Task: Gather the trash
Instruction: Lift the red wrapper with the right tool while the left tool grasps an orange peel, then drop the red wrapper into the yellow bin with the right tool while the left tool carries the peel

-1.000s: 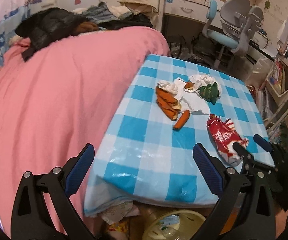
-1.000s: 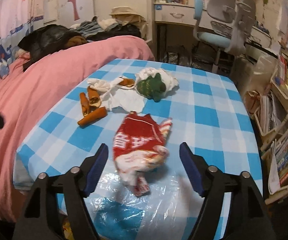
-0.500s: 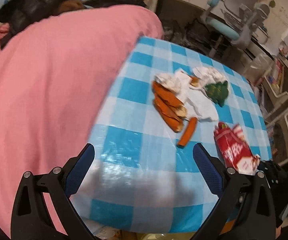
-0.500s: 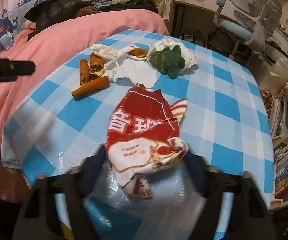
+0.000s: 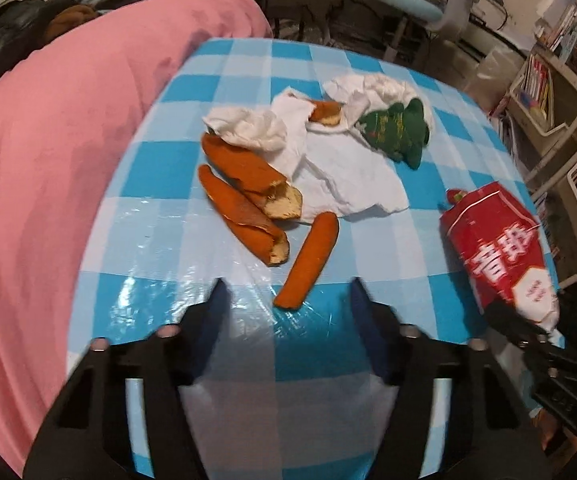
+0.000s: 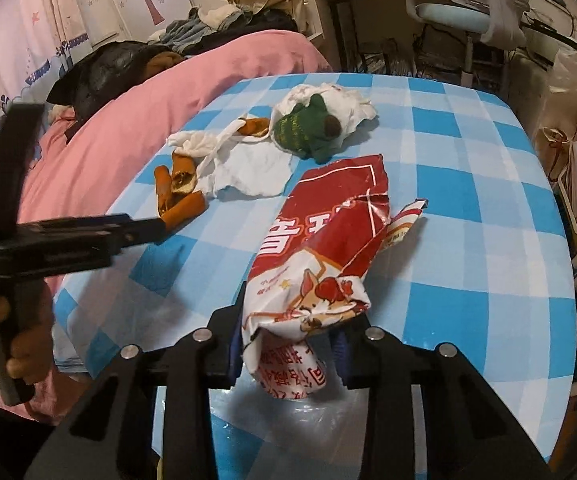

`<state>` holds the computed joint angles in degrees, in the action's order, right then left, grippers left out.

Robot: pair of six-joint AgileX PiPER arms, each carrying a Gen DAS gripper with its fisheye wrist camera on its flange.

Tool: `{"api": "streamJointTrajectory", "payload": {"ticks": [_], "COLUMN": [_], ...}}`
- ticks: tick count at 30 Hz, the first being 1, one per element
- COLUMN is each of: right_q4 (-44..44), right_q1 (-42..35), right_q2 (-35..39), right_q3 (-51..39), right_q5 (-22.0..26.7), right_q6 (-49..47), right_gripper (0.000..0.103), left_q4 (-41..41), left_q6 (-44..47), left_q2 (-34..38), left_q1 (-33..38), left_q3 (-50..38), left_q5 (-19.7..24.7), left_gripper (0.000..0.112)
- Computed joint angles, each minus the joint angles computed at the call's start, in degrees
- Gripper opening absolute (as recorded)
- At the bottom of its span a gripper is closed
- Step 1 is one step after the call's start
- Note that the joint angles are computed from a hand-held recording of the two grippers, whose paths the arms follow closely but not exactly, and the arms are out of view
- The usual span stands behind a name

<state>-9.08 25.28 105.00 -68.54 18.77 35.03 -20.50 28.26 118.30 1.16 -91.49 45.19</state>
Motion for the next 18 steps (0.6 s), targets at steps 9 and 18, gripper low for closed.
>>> {"api": "streamJointTrajectory", "payload": {"ticks": [9, 18], "right_q4": [6.9, 4.6], "right_q1": [-0.6, 2.4], "right_q2": [-2.7, -6.8], "right_q3": [2.3, 6.2], "right_q5": [-1.8, -3.7], "right_q6": [-6.1, -3.6], "right_gripper": [0.036, 0.012], "left_q4": [-7.8, -15.2], "left_q6": [6.8, 16.8], "left_q2": [-3.5, -15.0], "left_q1": [2.9, 7.2], "left_q3": [3.8, 16.3], "left_q5": [0.9, 0.1], "left_gripper": [0.009, 0.008]}}
